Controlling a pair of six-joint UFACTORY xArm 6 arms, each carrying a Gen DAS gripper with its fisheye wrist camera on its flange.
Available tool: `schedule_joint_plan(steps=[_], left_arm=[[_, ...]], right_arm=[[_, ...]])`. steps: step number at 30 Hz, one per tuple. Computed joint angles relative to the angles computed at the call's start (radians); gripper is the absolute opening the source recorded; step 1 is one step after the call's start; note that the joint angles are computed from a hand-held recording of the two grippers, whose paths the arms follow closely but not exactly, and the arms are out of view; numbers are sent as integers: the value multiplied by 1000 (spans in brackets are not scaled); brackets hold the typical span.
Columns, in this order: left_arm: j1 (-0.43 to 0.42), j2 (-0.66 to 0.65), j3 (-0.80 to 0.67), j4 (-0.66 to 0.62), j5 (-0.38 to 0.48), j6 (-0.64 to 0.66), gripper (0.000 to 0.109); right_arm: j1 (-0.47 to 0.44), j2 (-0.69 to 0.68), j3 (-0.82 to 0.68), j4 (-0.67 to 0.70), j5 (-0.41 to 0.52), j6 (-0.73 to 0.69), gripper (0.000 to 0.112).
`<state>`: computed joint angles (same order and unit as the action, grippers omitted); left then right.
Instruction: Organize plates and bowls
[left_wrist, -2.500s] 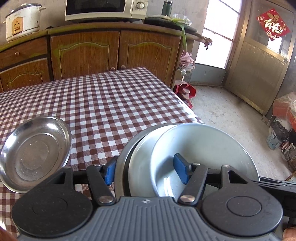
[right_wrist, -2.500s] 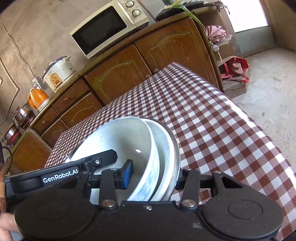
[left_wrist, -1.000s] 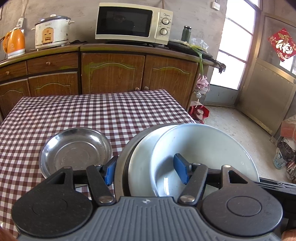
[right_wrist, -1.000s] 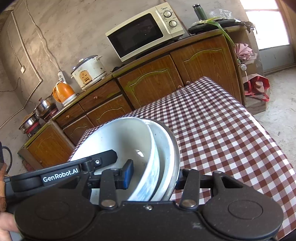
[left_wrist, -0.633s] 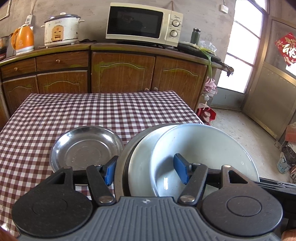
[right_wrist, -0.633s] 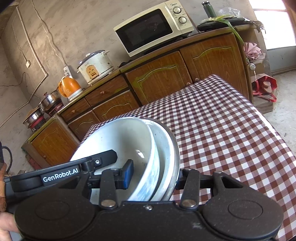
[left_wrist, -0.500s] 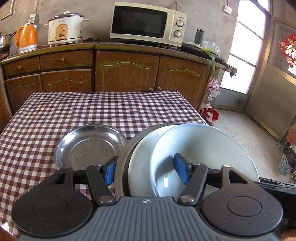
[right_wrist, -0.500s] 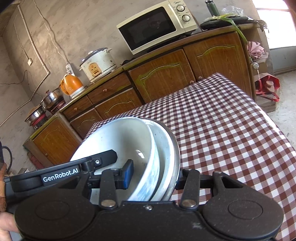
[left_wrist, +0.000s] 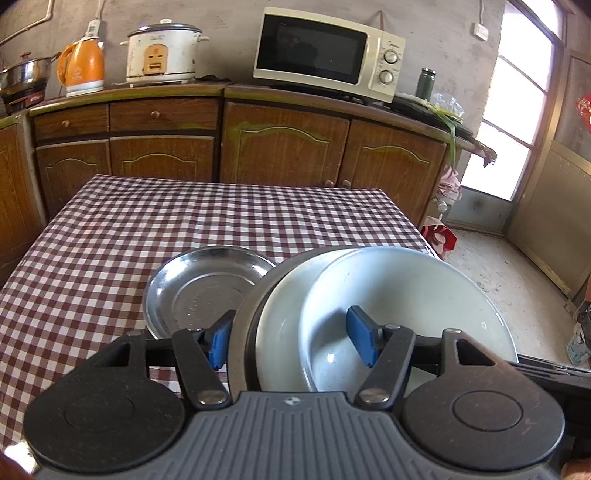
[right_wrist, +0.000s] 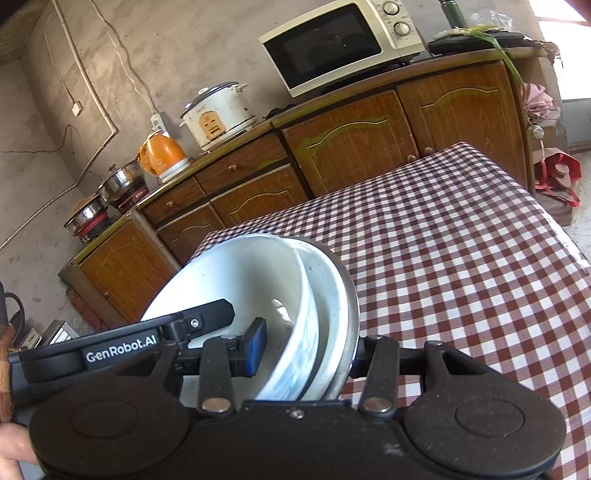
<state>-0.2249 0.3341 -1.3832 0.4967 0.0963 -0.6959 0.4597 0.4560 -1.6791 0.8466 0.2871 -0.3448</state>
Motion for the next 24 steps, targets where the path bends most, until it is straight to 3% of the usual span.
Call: schedule_joint_plan(steps=[24], left_arm=[[44,-20,22,88,-1,-119,65]], right_arm=[[27,87,-135,-57,58,32,52]])
